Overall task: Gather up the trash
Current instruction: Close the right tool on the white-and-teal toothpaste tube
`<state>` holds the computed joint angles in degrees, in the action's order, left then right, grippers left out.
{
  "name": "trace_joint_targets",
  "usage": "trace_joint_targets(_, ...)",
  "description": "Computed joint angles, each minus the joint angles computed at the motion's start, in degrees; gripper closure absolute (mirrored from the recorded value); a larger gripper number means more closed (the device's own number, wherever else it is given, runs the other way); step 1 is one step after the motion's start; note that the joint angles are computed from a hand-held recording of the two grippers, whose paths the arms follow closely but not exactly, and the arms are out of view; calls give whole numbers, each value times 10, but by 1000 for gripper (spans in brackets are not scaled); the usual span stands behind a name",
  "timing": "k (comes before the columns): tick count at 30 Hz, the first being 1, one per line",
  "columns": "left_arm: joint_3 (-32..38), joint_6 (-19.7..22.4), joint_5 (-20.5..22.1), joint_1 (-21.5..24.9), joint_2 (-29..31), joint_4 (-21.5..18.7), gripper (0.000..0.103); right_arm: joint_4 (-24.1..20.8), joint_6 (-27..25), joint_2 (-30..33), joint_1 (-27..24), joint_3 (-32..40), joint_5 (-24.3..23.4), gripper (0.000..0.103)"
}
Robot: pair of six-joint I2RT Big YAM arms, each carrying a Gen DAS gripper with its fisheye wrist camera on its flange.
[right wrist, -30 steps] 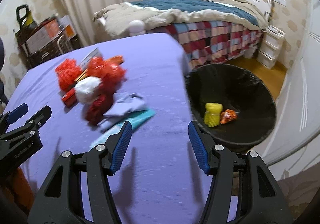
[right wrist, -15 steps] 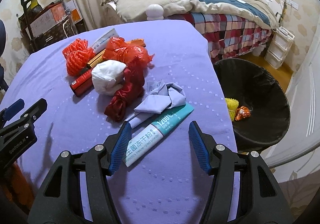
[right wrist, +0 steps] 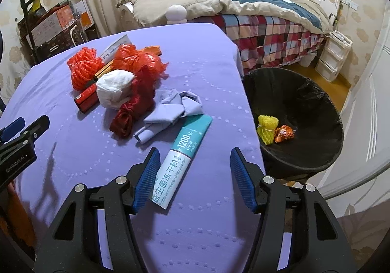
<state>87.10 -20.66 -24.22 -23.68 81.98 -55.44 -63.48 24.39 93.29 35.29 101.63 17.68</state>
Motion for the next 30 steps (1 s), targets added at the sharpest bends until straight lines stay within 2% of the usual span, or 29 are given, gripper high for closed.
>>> trace_joint_targets(10, 0, 0, 1, 0, 1, 0, 25, -4, -7, -2, -1, -2, 17, 72)
trace_joint_targets(12, 0, 0, 1, 1, 1, 0, 25, -3, -14, -1, -2, -1, 15, 80)
trace_joint_targets(24, 2, 3, 2, 0, 6, 4, 25, 8, -18, -2, -6, -4, 8, 86)
trace_joint_targets(30, 17, 13, 4, -1, 22, 9, 25, 8, -21, 16, -17, 19, 4, 86)
